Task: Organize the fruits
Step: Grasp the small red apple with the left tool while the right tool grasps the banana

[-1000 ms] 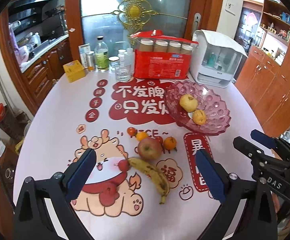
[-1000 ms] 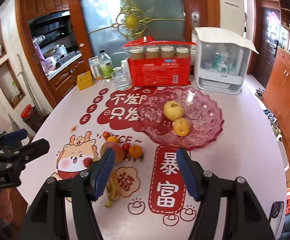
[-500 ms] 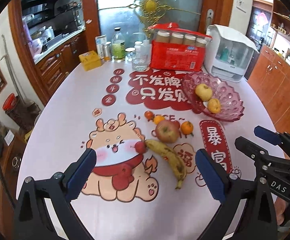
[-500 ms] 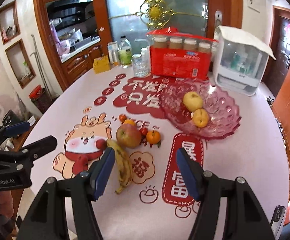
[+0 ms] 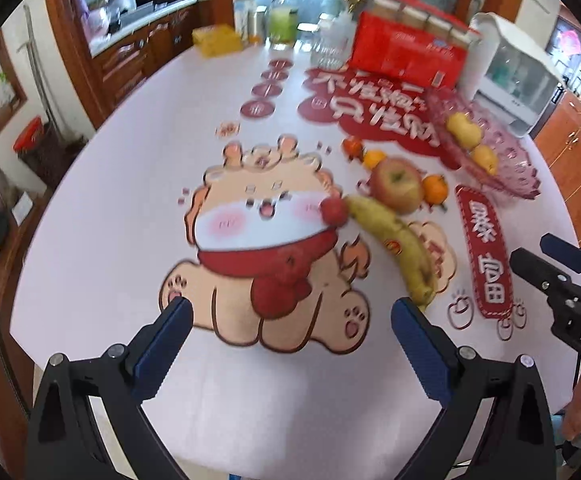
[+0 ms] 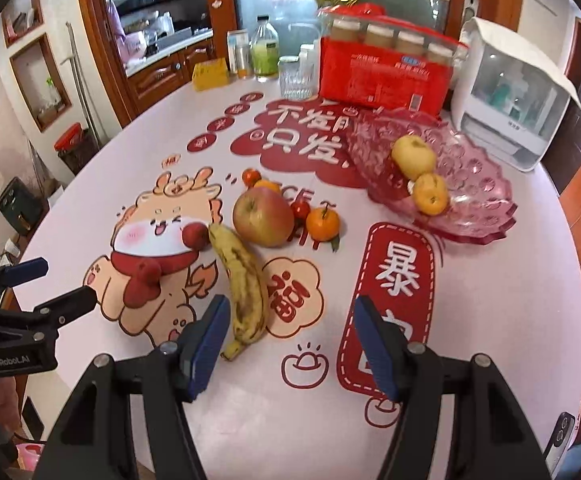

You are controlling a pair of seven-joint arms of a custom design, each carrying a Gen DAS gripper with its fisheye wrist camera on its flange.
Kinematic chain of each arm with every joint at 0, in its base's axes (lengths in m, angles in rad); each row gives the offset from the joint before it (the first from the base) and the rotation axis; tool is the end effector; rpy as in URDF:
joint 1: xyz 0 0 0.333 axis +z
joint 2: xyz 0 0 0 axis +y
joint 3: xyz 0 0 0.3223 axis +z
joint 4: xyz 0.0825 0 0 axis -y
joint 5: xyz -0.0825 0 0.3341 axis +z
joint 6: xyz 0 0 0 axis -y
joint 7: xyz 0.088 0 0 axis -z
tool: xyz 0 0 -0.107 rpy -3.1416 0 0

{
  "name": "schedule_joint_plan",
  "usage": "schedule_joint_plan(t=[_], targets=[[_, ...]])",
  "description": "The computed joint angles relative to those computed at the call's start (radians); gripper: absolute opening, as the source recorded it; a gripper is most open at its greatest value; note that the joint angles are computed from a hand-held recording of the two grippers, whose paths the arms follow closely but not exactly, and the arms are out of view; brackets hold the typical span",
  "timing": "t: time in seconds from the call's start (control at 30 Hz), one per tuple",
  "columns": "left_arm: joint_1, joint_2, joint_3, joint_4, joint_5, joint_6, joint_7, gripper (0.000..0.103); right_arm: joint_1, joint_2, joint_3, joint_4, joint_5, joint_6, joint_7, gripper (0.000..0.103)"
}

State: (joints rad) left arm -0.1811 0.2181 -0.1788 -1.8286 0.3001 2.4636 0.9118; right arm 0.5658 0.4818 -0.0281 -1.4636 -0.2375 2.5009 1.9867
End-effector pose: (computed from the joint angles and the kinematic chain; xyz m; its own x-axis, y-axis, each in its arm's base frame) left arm 0.5722 -0.2066 0.4898 0.1036 -0.9930 0.0572 -0.8885 -0.1183 -0.4434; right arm 0.5937 0.3608 0.4903 0.2731 -0.9619 0.0082 -0.7992 -0.2316 -0.5547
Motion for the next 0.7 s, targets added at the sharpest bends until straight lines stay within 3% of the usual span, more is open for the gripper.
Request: schedule_joint_plan(t=[0.3, 0.5, 0.7], targets=[[0.020, 0.059, 0.013, 0.007, -0.028, -0.013, -0.011, 0.099, 0.005, 0.073, 0.010, 0.077, 0.032, -0.046, -0.048, 0.064], [0.031, 0.170, 0.009, 0.108, -0.061, -0.039, 0.018, 0.087, 0.013, 0.167, 0.006, 0.191, 0.051, -0.107, -0.095, 0.064], [0.026, 0.242, 0.009, 0.192, -0.069, -0.063, 0.052, 0.081, 0.017, 0.289, 0.000, 0.364, 0.085, -0.210, -0.129, 0.064]])
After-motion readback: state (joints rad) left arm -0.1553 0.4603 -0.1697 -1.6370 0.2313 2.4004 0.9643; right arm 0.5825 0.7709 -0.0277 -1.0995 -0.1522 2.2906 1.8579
